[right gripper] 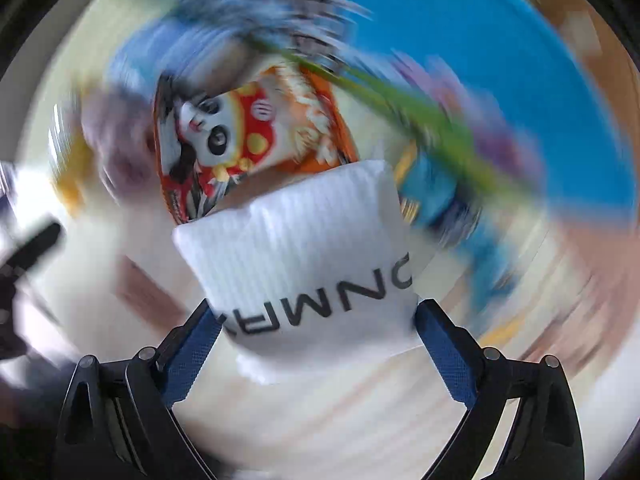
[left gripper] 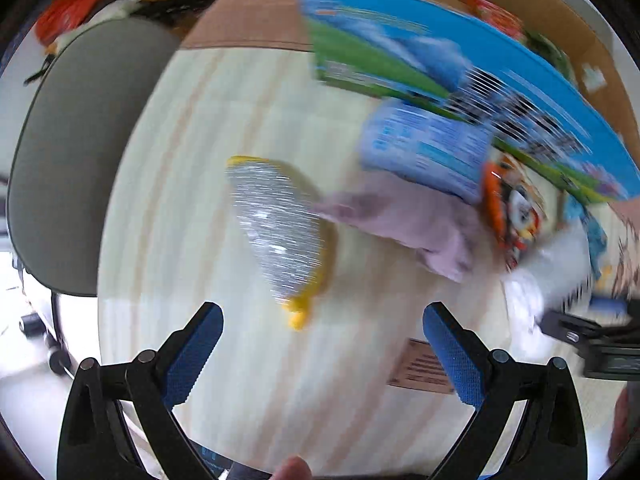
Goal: Organize soft objects
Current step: 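Grasp the silver glitter bottle with the left tool while the right tool grasps the white NMAX pack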
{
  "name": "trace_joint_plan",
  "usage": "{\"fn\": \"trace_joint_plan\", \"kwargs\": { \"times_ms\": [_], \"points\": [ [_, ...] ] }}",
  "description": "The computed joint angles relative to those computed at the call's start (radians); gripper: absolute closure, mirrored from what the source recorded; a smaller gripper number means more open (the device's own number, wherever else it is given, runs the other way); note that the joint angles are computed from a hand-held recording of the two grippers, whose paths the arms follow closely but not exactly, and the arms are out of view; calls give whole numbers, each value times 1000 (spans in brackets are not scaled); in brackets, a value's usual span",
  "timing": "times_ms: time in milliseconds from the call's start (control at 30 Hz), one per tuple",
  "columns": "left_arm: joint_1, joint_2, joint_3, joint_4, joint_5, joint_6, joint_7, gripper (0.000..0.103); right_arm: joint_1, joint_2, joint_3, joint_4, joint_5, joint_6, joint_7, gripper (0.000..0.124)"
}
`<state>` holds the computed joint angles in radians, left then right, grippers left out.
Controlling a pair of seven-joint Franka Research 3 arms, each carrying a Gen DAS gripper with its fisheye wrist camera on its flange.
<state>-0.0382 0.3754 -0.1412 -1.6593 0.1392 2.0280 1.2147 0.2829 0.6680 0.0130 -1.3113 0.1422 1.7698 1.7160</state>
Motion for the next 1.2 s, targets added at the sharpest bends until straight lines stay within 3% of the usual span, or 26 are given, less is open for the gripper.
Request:
{"fn": "trace_joint_plan", "kwargs": {
  "times_ms": [100,167,233,333,400,500,533,733,833,967,1067,1133,1200],
  "points": [
    [35,24,19,32,-38,-17,-32,1,-44,-94,9,-156,134,96,97,21],
    [63,77,26,101,-82,-52,-55,1,-31,-140,-4,-217,108,164,122,21],
    [96,126,24,155,-133,-76,-67,1,-14,-148,-15,-211,45,183,140,21],
    [120,212,21,249,-154,-123,-64,3,-11,-97,-15,-116,6,144,148,21],
    [117,261,20,302,-133,-154,-45,16,-9,-56,-16,-51,-9,123,151,21],
    [111,312,13,358,-111,-203,-5,56,-15,-23,-16,-7,11,118,201,27],
    [114,318,10,364,-112,-209,7,62,-14,-30,-15,-26,25,127,231,30],
    [121,188,5,150,-88,-135,100,64,-62,-148,9,-192,137,135,276,35],
    [123,143,7,65,-98,-87,112,62,-24,-187,-7,-235,45,160,270,27],
    [118,136,10,56,-108,-79,102,62,-13,-176,5,-227,39,166,269,26],
    [115,193,10,144,-109,-100,113,66,9,-115,5,-151,29,139,309,25],
    [120,174,3,111,-124,-80,121,69,30,-89,-7,-122,-4,119,347,25],
    [125,168,2,112,-131,-79,136,69,38,-88,-13,-130,-16,126,379,32]
  ]
}}
